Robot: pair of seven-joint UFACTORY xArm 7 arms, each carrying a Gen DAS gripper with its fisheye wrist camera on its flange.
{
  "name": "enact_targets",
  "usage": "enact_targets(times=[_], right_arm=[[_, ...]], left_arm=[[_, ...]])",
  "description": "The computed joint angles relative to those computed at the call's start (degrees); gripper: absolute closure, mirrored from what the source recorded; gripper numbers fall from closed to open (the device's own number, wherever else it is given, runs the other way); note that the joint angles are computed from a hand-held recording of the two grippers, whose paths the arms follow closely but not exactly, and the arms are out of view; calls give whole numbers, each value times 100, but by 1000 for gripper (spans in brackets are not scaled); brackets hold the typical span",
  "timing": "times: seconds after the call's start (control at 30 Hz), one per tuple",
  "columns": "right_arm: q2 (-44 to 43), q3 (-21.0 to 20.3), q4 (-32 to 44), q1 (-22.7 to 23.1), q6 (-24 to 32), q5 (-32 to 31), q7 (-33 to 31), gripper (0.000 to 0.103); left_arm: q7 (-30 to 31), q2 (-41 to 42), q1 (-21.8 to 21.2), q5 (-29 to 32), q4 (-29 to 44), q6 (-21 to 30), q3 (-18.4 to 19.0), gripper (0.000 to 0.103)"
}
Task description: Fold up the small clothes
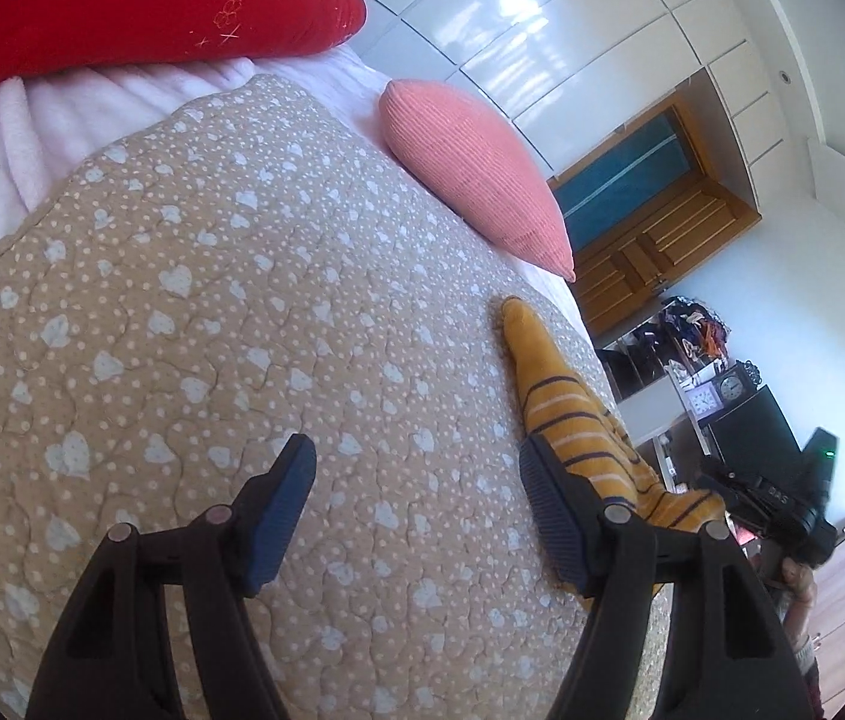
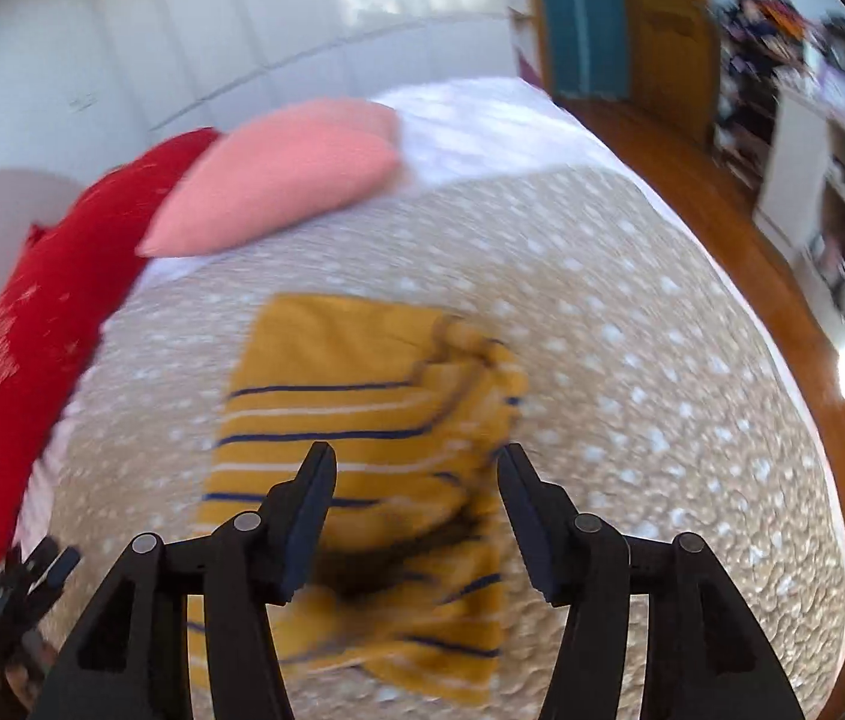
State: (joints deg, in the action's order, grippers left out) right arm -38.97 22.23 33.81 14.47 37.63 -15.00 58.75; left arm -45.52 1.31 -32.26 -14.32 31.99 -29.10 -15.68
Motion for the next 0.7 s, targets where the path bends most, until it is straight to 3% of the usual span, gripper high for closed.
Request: enact_targets(times=[0.03, 0.07, 0.13, 0.3, 0.43, 0.5, 0.53, 0.57, 0.7], right_arm=[[68, 189, 93, -36, 64, -145, 13, 46], [202, 275, 170, 27, 80, -227, -89, 60], [356, 28, 53, 457, 98, 96, -431, 84], [507, 21, -526, 600, 876, 410, -33, 85], [-23, 179, -520, 573, 1032, 253, 668, 77], [147, 377, -123, 457, 1045, -73, 739, 54], [298, 485, 96, 404, 1020, -252, 758, 38], [542, 597, 363, 342, 951, -462, 747, 30], [1608, 744, 1186, 443, 782, -953, 606, 30]], left_arm=[[-12, 8, 0, 13, 11, 22, -3, 34], [-51, 28, 7, 60, 21, 22, 0, 34], [-159, 52, 34, 195, 36, 35, 12, 34], [-198, 36, 24, 271, 61, 54, 0, 31], [375, 69, -140, -285, 203, 257, -46, 30], [718, 113, -237, -651, 298, 358, -48, 30], [708, 132, -241, -646, 318, 384, -45, 30], [630, 149, -223, -556, 326, 406, -40, 30], [1000, 139, -351, -953, 361, 477, -13, 29]])
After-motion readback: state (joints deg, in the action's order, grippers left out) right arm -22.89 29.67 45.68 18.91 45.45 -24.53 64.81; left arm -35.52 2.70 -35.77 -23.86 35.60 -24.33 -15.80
